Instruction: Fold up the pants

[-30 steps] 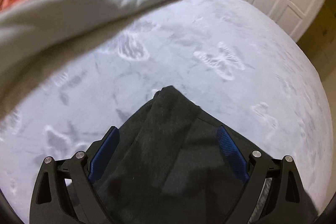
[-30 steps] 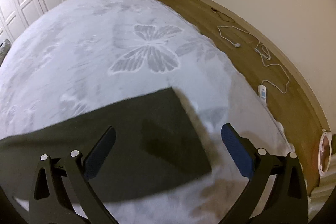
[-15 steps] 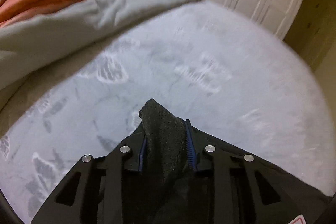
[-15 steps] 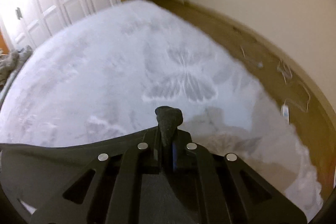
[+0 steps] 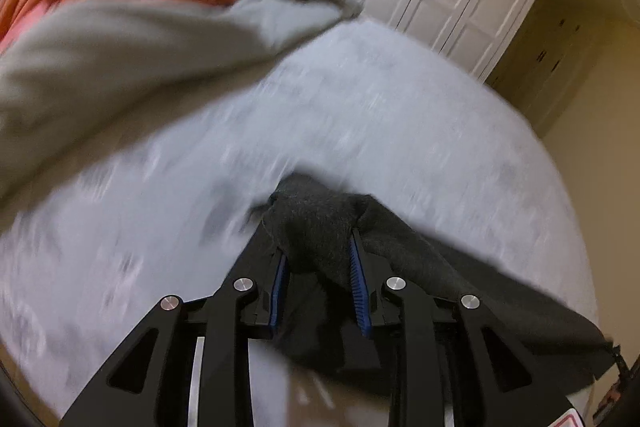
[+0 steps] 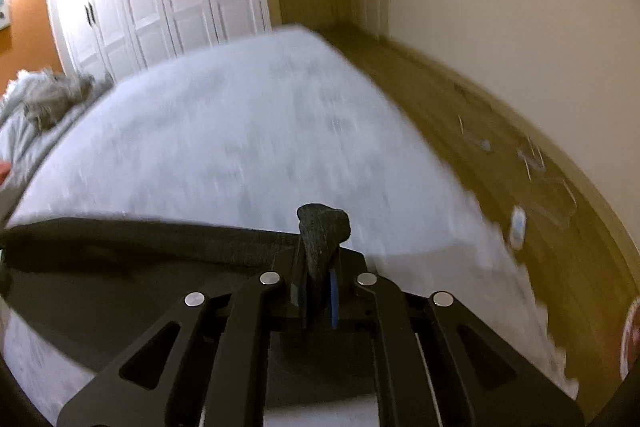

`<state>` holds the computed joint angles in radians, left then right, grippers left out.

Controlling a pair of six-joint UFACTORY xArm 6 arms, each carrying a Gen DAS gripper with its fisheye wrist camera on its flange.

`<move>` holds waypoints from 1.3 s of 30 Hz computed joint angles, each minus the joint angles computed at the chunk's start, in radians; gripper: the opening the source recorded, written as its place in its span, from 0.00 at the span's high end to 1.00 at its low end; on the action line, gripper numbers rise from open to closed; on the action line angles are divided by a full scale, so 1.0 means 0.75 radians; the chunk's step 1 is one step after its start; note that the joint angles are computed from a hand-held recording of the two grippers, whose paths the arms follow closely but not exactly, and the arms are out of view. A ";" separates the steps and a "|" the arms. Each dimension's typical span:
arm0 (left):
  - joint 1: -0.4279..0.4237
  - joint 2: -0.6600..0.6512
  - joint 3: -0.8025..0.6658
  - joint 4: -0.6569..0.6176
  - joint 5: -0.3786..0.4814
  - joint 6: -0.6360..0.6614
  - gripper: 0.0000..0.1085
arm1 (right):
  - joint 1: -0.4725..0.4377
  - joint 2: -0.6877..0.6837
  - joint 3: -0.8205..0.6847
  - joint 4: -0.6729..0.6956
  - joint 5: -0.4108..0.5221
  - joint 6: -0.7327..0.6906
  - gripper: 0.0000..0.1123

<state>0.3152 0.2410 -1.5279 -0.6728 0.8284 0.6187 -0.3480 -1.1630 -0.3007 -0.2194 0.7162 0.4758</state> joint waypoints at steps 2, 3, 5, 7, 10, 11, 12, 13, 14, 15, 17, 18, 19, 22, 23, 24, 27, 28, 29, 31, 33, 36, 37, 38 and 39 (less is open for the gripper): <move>0.027 -0.018 0.046 0.063 0.063 -0.080 0.65 | 0.028 -0.066 0.021 -0.038 0.123 0.091 0.73; 0.038 -0.028 0.063 0.081 0.084 -0.143 0.63 | 0.059 -0.136 0.029 -0.078 0.194 0.159 0.59; 0.078 -0.052 0.084 -0.004 0.146 -0.224 0.50 | 0.119 -0.241 0.023 -0.138 0.273 0.267 0.37; 0.099 -0.062 0.068 -0.095 0.227 -0.289 0.46 | 0.228 -0.309 -0.018 -0.208 0.351 0.409 0.30; 0.062 -0.056 0.033 -0.108 0.268 -0.399 0.21 | 0.394 -0.332 -0.076 -0.271 0.416 0.623 0.22; 0.050 -0.061 0.052 -0.125 0.241 -0.425 0.20 | 0.430 -0.337 -0.079 -0.275 0.424 0.682 0.22; 0.042 -0.064 0.072 -0.138 0.214 -0.449 0.20 | 0.463 -0.340 -0.068 -0.273 0.408 0.753 0.21; 0.024 -0.061 0.094 -0.140 0.180 -0.496 0.20 | 0.473 -0.351 -0.032 -0.263 0.358 0.809 0.21; 0.030 -0.060 0.120 -0.171 0.174 -0.489 0.26 | 0.479 -0.379 0.009 -0.251 0.347 0.834 0.21; 0.015 -0.045 0.130 -0.205 0.168 -0.459 0.34 | 0.471 -0.358 0.015 -0.235 0.343 0.838 0.21; 0.018 -0.003 0.092 -0.187 0.211 -0.414 0.76 | 0.418 -0.244 -0.001 -0.159 0.342 0.793 0.21; 0.018 0.013 0.068 -0.187 0.234 -0.393 0.83 | 0.385 -0.213 0.006 -0.143 0.312 0.771 0.21; 0.030 0.016 0.064 -0.195 0.247 -0.366 0.91 | 0.365 -0.197 0.009 -0.140 0.297 0.764 0.22; 0.046 0.050 0.019 -0.223 0.282 -0.344 0.97 | 0.241 -0.202 0.057 0.018 0.183 0.674 0.23; 0.049 0.057 0.013 -0.223 0.288 -0.350 0.98 | 0.225 -0.209 0.067 0.047 0.173 0.669 0.24; 0.049 0.066 0.003 -0.217 0.294 -0.354 0.98 | 0.202 -0.194 0.070 0.073 0.159 0.672 0.29; 0.030 0.059 0.012 -0.157 0.265 -0.364 0.98 | 0.204 -0.194 0.059 0.033 0.150 0.749 0.32; 0.022 0.053 0.018 -0.137 0.251 -0.364 0.98 | 0.214 -0.211 0.060 0.028 0.138 0.770 0.32; 0.021 0.053 0.020 -0.131 0.248 -0.360 0.98 | 0.224 -0.199 0.052 0.036 0.127 0.776 0.32; 0.020 0.056 0.015 -0.107 0.252 -0.367 0.98 | 0.230 -0.122 0.028 0.051 0.134 0.767 0.32; 0.021 0.072 -0.002 -0.087 0.261 -0.390 0.98 | 0.218 0.043 0.001 0.109 0.116 0.699 0.32; 0.022 0.085 -0.006 -0.069 0.264 -0.411 0.98 | 0.180 0.193 -0.016 0.134 0.074 0.617 0.77; 0.021 0.087 -0.007 -0.064 0.263 -0.409 0.98 | 0.146 0.150 -0.004 0.185 0.009 0.608 0.94; 0.021 0.082 -0.001 -0.063 0.259 -0.401 0.98 | 0.129 0.051 0.021 0.225 -0.098 0.608 0.94; 0.020 0.074 0.008 -0.060 0.252 -0.388 0.98 | 0.140 -0.042 0.036 0.210 -0.161 0.596 0.94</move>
